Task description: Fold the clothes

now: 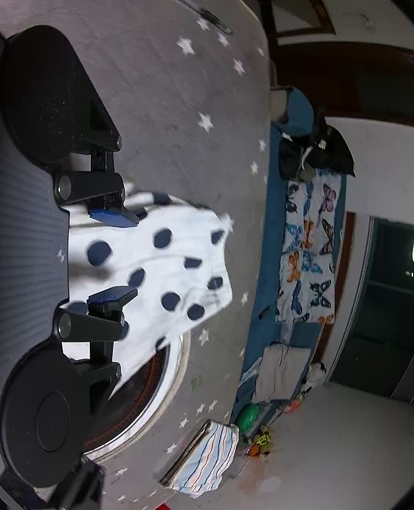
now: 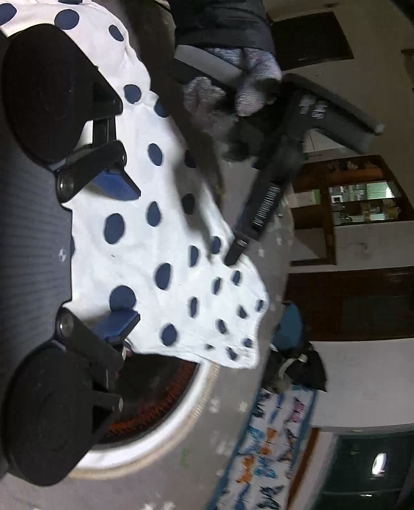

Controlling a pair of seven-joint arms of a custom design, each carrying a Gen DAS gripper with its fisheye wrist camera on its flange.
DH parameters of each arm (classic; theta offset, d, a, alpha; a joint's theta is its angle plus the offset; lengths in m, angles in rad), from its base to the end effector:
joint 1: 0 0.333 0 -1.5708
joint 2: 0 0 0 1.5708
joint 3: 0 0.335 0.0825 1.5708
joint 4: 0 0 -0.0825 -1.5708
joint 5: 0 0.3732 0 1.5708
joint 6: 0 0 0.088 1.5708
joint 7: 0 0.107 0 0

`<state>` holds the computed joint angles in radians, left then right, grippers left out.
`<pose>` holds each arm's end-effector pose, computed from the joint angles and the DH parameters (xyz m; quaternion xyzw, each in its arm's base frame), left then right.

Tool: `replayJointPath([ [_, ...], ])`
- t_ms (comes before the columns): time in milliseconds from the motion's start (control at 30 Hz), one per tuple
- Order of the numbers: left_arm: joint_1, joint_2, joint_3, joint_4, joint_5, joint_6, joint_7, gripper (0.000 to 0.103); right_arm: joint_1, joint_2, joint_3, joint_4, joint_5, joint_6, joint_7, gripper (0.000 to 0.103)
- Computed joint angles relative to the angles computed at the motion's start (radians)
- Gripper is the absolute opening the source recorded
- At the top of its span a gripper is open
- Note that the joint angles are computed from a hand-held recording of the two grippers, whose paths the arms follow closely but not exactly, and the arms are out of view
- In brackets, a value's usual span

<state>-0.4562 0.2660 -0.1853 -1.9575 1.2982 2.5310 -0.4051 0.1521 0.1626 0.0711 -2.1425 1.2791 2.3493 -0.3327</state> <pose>0.4991 -0.3770 0.3950 -0.7420 0.5209 -0.3153 0.2805 0.5505 0.1382 0.3664 -0.8813 0.1749 -0.0397 0.4372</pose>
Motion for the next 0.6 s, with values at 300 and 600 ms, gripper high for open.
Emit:
replayJointPath([
  [300, 0.008, 0.101, 0.038, 0.131, -0.039, 0.042, 0.130, 0.066, 0.016, 0.010, 0.011, -0.005, -0.035, 0.041, 0.005, 0.103],
  [600, -0.006, 0.174, 0.088, 0.214, -0.138, -0.012, 0.267, 0.071, 0.026, 0.004, 0.016, -0.019, -0.021, 0.082, -0.030, 0.103],
])
